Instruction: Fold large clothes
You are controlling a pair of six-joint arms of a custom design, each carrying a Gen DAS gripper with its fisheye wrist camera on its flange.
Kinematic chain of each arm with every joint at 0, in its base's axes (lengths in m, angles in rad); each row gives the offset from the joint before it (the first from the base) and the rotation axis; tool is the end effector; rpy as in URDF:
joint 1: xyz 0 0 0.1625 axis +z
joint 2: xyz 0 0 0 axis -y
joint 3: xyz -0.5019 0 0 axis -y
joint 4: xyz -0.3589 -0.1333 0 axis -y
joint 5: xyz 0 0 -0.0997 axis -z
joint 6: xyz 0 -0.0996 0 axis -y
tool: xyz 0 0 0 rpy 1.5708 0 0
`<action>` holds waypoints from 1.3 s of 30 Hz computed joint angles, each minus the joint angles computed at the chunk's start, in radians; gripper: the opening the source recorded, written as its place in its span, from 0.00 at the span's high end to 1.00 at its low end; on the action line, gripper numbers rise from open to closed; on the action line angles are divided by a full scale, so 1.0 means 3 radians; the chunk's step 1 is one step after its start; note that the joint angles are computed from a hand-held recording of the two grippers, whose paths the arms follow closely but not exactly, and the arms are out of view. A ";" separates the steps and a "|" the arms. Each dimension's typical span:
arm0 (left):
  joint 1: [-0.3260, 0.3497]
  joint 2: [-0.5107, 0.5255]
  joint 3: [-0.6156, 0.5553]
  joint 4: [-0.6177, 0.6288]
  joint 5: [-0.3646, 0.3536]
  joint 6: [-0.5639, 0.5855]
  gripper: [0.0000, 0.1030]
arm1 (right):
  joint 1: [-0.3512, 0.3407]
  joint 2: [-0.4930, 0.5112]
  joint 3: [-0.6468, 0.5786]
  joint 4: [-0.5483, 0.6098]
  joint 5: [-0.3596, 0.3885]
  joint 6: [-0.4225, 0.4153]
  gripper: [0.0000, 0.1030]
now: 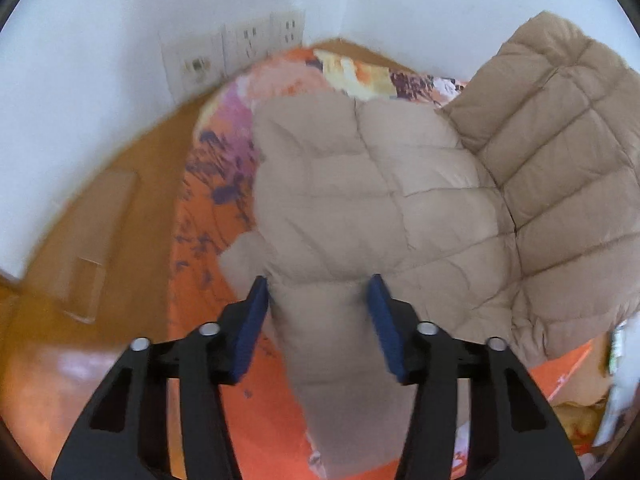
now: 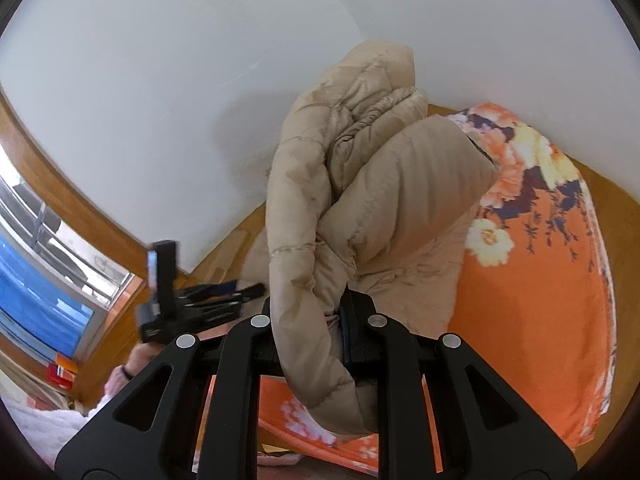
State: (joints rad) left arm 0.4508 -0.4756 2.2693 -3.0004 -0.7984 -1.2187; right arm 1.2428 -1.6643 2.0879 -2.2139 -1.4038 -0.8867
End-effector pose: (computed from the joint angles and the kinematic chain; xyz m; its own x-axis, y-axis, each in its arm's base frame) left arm -0.3028 -0.3719 -0.0599 -0.8200 -0.1225 -0.5591 0.2071 0.8472 -0.4893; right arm 0.0133 -0.4260 0.4405 -0.8410 -0.5370 0.0662 -0.5338 0.8036 -0.2633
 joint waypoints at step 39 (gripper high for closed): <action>-0.0581 -0.0399 0.1176 -0.0926 0.0012 -0.0413 0.50 | 0.1150 0.1150 0.1388 -0.2153 -0.1283 0.0684 0.77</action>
State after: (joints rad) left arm 0.2764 -0.5954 2.6221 -3.2782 -0.7949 -1.3427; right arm 1.5878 -1.3193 2.5044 -2.8597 -1.7888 -0.6814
